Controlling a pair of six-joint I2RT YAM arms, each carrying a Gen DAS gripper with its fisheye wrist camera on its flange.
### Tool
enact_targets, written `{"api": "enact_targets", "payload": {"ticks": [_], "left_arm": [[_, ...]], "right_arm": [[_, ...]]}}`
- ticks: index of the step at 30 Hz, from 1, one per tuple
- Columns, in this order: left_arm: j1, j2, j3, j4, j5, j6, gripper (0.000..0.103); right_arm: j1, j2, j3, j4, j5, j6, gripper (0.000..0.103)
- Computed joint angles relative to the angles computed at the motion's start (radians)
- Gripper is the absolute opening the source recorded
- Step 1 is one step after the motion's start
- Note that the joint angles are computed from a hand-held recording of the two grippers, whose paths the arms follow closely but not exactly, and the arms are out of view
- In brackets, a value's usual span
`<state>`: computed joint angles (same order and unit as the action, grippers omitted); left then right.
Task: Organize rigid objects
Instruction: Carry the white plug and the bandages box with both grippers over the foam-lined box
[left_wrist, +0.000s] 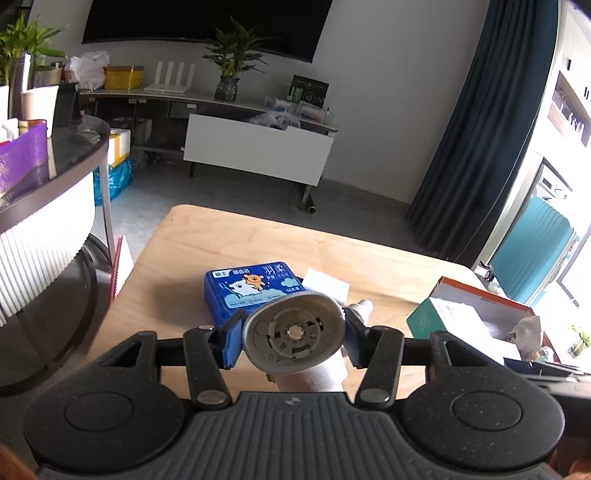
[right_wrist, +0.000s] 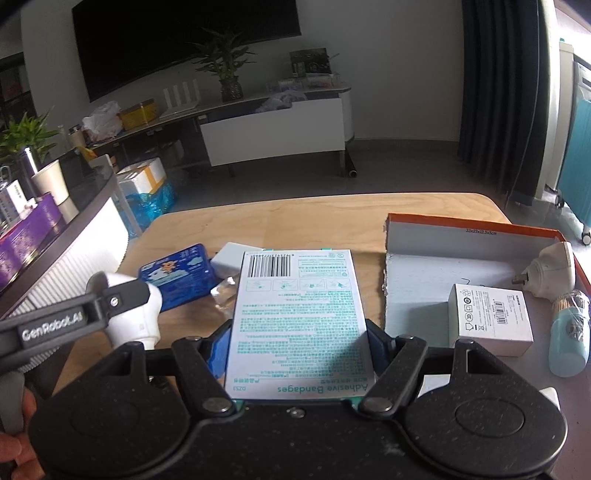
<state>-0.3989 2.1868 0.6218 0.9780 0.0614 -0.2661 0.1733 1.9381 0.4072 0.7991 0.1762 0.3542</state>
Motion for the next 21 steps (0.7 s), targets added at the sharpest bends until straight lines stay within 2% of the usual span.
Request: {"api": "enact_targets", "payload": {"ticks": [21], "left_arm": [[-0.081,-0.185,-0.204,0.014,-0.123,-0.015,0.053]], "right_arm": [[0.151,-0.216,-0.204,0.022,0.086,0.033,0.085]]}}
